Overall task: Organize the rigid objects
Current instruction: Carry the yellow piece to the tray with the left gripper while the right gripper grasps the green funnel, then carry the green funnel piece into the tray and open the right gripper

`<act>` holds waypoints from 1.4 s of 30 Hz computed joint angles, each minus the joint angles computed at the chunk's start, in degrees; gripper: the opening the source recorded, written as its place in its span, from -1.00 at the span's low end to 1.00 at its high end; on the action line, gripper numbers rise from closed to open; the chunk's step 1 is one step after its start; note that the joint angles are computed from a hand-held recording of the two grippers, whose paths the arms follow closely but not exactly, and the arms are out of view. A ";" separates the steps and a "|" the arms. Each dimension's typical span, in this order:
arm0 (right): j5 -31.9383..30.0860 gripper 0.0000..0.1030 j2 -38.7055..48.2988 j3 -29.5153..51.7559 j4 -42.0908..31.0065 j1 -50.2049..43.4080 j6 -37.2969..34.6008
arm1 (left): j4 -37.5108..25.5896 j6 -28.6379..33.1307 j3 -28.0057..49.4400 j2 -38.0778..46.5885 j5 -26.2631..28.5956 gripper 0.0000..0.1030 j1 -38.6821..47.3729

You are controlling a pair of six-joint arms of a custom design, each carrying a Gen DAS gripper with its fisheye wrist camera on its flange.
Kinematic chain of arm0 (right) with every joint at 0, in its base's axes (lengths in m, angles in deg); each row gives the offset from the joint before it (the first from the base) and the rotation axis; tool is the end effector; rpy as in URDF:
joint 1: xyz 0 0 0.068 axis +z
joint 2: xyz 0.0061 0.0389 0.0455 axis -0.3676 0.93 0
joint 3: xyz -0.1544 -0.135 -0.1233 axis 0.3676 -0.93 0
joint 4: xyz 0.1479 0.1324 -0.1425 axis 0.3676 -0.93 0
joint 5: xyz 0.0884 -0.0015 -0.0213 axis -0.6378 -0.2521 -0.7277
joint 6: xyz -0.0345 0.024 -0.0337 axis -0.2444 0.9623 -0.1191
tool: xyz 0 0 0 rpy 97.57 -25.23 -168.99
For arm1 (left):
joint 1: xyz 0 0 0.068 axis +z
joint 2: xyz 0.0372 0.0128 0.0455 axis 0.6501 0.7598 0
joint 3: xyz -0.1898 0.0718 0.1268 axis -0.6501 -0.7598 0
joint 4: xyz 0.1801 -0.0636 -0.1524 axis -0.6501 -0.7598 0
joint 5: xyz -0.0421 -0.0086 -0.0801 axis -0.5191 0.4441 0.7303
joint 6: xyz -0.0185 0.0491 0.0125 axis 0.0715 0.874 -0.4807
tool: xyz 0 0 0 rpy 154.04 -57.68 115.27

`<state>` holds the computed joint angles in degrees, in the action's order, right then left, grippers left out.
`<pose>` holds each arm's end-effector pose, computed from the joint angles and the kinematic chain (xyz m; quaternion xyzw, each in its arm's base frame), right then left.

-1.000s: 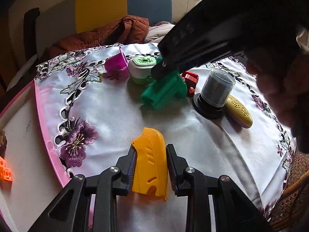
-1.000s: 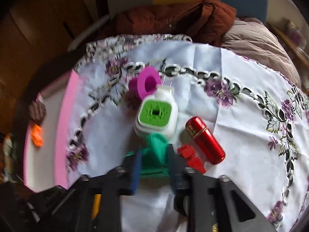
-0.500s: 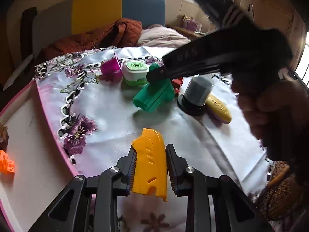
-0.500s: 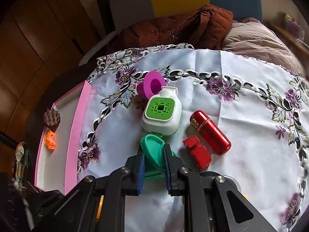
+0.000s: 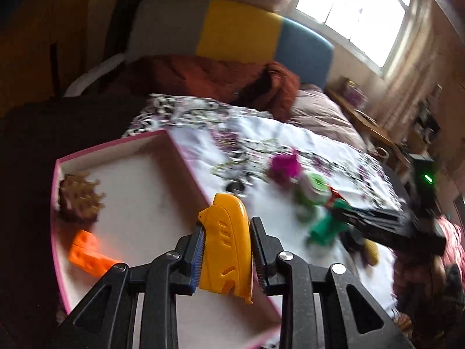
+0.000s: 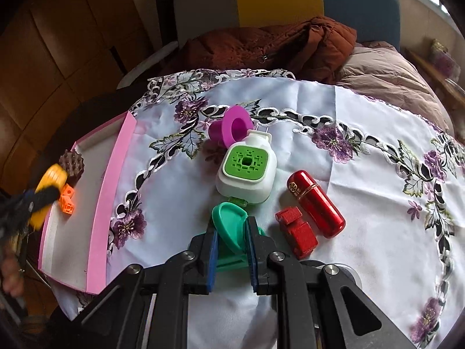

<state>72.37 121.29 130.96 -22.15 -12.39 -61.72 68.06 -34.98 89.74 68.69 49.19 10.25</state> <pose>0.2795 0.0499 0.1431 -0.0057 0.9538 0.1136 0.2780 0.3124 -0.1854 0.1780 0.1214 0.9245 -0.1731 0.3170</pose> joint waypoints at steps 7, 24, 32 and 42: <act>0.16 -0.66 0.05 -0.03 0.12 0.27 -0.23 | -4.82 -0.22 11.78 12.39 1.03 -0.44 7.84; -0.08 -0.66 0.53 0.04 0.32 0.06 -0.41 | -3.43 1.55 7.68 9.13 -5.67 -0.21 8.22; 0.13 -0.66 0.42 -0.08 0.45 0.16 0.20 | -0.06 1.02 -8.45 -6.36 -12.08 -0.20 2.00; 2.43 -0.66 -0.03 -0.87 1.68 1.48 -0.48 | -1.15 -1.90 -18.16 -14.31 -15.67 -0.21 -2.57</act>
